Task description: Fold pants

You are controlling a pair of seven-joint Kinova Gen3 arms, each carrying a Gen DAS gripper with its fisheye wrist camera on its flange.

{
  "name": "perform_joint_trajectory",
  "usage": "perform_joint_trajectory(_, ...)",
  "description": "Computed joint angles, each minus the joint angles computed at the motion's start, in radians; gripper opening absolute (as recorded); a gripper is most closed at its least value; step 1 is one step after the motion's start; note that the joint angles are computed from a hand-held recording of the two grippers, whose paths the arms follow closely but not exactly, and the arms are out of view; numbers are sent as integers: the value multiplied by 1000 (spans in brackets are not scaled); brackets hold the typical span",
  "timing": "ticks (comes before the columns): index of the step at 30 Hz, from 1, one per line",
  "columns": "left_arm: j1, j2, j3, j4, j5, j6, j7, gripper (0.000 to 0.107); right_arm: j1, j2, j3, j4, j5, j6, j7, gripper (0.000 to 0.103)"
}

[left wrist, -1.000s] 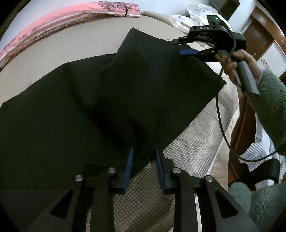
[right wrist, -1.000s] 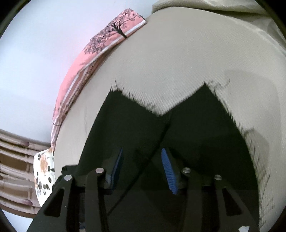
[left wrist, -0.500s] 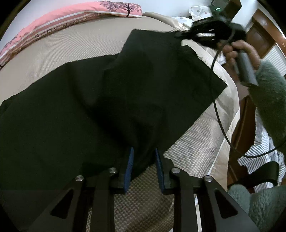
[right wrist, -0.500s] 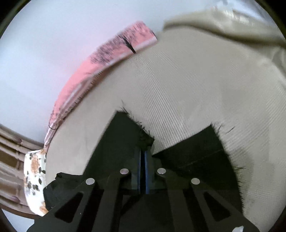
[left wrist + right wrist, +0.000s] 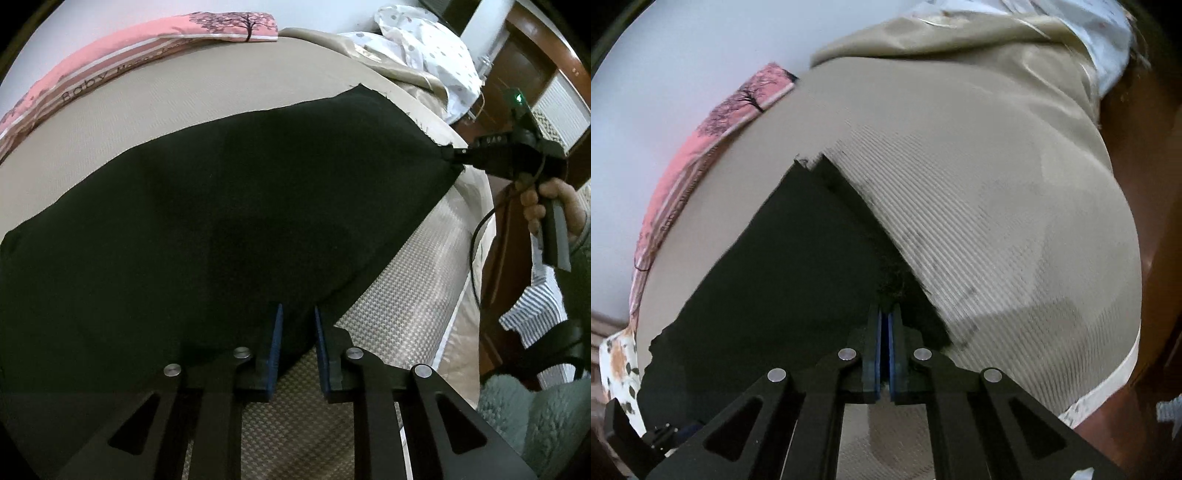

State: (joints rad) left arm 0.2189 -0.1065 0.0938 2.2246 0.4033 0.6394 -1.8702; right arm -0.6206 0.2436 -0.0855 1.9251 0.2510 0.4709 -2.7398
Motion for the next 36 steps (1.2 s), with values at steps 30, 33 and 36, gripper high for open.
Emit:
perform_joint_trajectory(30, -155, -104, -135, 7, 164, 81, -142, 42, 473, 265, -429, -544, -176, 298, 672, 19)
perform_joint_trajectory(33, -194, -125, -142, 23, 106, 54, -59, 42, 385, 333, -311, -666, -244, 387, 761, 19)
perform_joint_trajectory(36, -222, -141, -160, 39, 67, 33, 2, 42, 329, 385, -232, -755, -281, 457, 815, 19)
